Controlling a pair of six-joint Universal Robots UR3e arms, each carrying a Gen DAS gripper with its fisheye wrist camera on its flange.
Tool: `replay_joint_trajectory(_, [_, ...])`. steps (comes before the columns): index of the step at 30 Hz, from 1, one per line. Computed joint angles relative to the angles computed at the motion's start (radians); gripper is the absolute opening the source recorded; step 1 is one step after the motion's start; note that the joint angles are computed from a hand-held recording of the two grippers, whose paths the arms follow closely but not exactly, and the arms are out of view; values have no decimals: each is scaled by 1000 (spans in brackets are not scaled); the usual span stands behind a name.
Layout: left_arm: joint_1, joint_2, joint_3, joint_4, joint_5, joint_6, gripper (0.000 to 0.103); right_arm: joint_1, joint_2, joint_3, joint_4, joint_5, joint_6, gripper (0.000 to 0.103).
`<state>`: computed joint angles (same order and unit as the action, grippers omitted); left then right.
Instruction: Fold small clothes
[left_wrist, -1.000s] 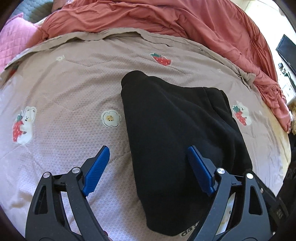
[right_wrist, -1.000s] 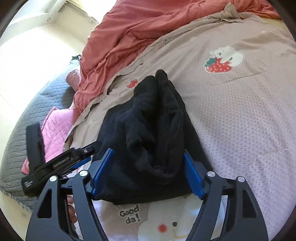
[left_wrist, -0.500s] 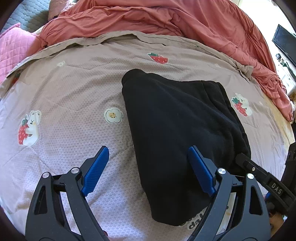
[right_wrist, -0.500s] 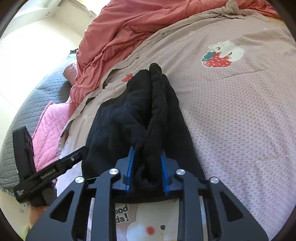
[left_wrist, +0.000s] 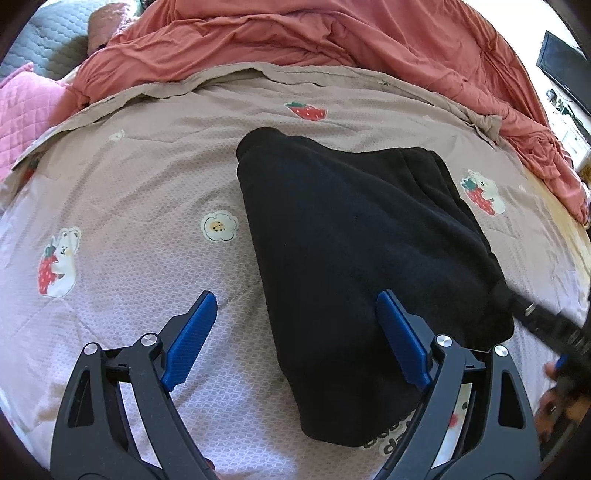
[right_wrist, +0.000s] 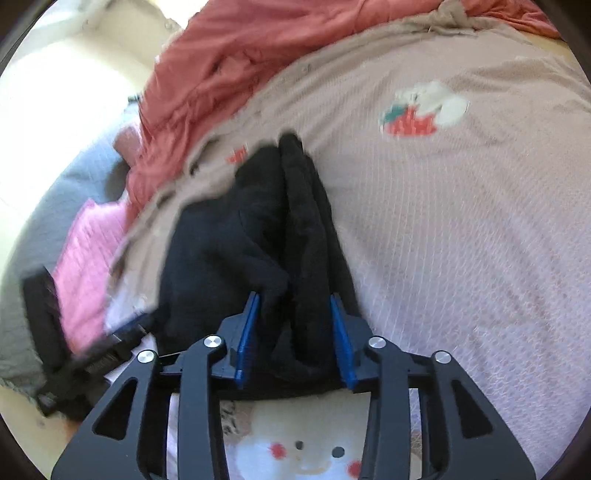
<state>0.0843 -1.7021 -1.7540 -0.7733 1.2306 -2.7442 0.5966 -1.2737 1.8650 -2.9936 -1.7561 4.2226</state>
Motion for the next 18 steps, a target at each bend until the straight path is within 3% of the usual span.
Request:
replay_joint_trajectory(3, [1,2,-13,11,0,4,81,6,-19,-7,-19,-75,-30,37])
replay_joint_trajectory(9, [-11,13,-44,52,17,24,81,-64,47,-75,-34,-18,-101,47])
replay_joint_trajectory(11, [-17,16,-47,57,25,25,81,-84,78,-110,-17,-9,-117,62])
replay_joint_trajectory(18, [-16,17,-52,59,25,26,81,-109,186,-261,72,41,-223,59])
